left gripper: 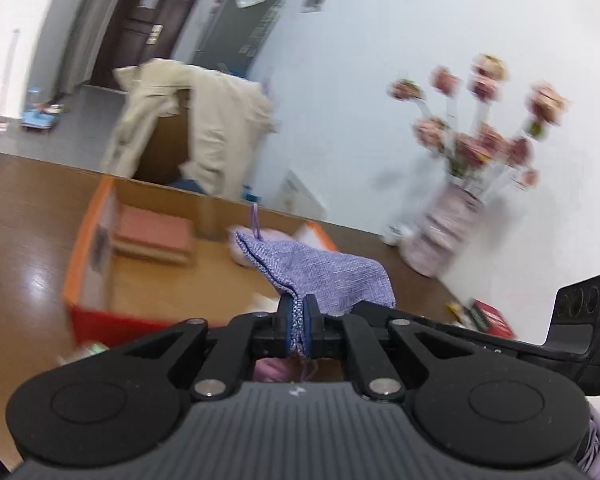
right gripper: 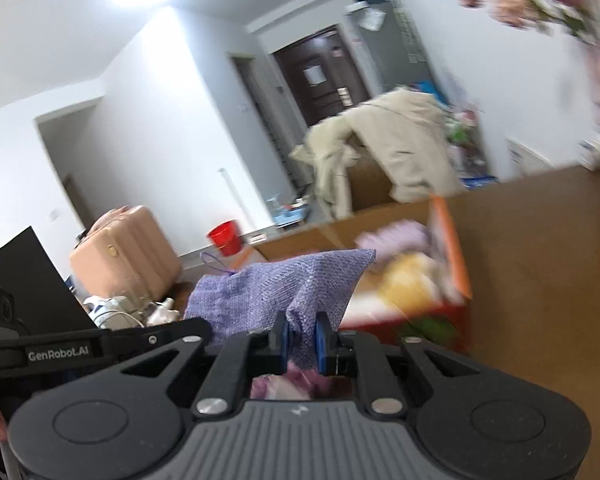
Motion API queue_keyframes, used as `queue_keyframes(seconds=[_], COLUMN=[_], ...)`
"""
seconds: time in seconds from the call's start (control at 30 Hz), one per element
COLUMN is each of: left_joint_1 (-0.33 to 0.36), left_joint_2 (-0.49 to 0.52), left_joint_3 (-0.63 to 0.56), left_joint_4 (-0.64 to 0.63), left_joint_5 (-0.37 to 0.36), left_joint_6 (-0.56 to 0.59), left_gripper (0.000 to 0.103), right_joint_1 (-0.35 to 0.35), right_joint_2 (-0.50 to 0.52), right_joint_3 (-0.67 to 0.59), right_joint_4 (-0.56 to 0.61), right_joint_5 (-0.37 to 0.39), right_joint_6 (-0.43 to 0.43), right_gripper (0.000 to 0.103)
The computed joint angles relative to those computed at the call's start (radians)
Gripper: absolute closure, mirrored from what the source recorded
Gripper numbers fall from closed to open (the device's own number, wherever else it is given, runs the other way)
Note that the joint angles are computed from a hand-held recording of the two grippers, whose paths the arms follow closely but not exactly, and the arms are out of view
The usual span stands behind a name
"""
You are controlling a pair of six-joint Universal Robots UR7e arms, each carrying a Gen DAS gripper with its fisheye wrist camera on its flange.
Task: Organize soft objects
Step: 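Carry the purple pouch into the box and open the right gripper, then move both grippers back from the box to the table items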
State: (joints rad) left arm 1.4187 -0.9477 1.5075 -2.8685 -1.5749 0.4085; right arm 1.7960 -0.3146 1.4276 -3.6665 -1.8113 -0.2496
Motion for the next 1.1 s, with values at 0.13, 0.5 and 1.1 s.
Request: queue_keyframes(seconds=[0.13,0.5,1.1], left_joint_1=[0.017,0.029,0.022], left_joint_2=[0.096,0.152,-0.181], left_joint_3=[-0.173,-0.227,0.323], left_joint_4=[0.043,-0.017,-0.197], left_joint_5=[0.115,0.237,0.11], left_joint_6=[0.004,0.119,0.207], left_gripper=[0.097,0.048,0.014], right_joint_1=[0.002,0.011,0.039], right_joint_2=[0.114,0.455,-0.078], right_joint_3=[-0.308,-0.976,0.1], right_joint_4=[0.301,0.851,0.051], right_joint_5=[0.029,-0.119,-0.062], right_joint_6=[0.003,0.005,-0.217], right_gripper=[0.09,0.076,0.035])
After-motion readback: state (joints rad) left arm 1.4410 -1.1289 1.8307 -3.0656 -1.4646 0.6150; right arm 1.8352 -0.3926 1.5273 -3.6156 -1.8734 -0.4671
